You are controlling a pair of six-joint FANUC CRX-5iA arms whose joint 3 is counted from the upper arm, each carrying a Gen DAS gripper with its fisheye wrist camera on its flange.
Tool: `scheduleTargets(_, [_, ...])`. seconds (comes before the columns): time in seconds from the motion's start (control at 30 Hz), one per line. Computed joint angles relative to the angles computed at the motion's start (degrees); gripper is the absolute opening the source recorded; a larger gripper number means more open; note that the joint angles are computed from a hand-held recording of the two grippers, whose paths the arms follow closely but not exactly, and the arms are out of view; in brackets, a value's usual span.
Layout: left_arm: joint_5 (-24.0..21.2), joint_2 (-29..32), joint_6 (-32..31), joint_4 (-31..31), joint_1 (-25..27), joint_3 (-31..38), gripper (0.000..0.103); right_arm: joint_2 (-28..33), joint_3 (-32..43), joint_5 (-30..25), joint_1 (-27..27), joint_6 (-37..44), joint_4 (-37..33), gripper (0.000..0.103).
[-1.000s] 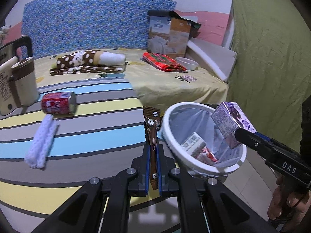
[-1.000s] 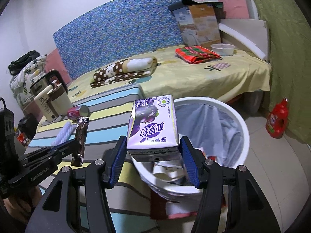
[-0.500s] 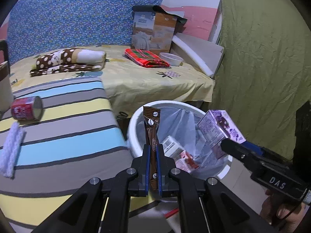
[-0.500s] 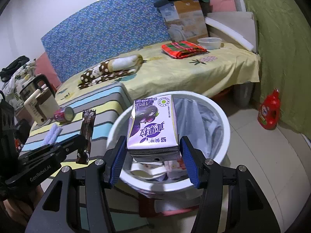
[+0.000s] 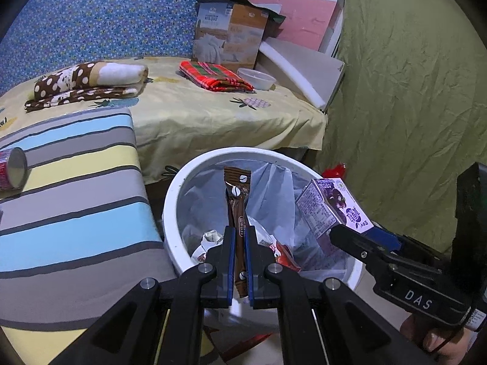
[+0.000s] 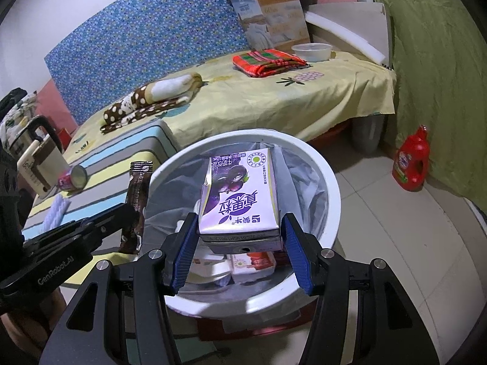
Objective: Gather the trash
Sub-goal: 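Open both grippers to drop the wrapper and box into the wastebasket, then move both open tools back over the table toward the white foam net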
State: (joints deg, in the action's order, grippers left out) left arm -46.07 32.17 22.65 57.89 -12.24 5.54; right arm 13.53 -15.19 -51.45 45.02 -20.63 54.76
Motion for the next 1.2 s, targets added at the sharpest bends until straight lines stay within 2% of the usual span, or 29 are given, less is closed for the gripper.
scheduleTargets(0.17, [-0.6,1.7,2.3,-1.4,-0.3,2.2,0.008,1.1,1.1,0.0,-0.3,2.6,-1.8,0.058])
scheduleTargets(0.23, [-0.2,1.9,2.6,-1.3,-0.3,2.3,0.016,1.4,1.2,-0.3,-0.2,3.2,-2.0,0.059])
scheduleTargets(0.3, [-0.4,1.9,2.5,-0.5,0.0,2.1,0.031,1.2,0.9,-0.2,-0.1,2.6,-1.5,0.065])
scheduleTargets(0.33, [-0.8,2.0,2.4,0.1,0.1,2.0,0.033,0.9,0.5,-0.2,-0.1,1.9,-1.0,0.066])
scheduleTargets(0.53, [-0.9,1.5,2.3,0.7,0.7,1.6,0.033,0.2,0.1,-1.2,0.3,0.7,0.0,0.066])
scheduleTargets(0.83, [2.4,-3.2,-1.7,2.6,3.2,-3.4,0.033,-2.5,-2.6,0.8,2.0,-4.4,4.1,0.066])
scheduleTargets(1.2, [4.0,-8.9,-6.1,4.1,7.3,-9.3,0.033,0.6,1.3,2.4,3.8,-3.3,7.5,0.066])
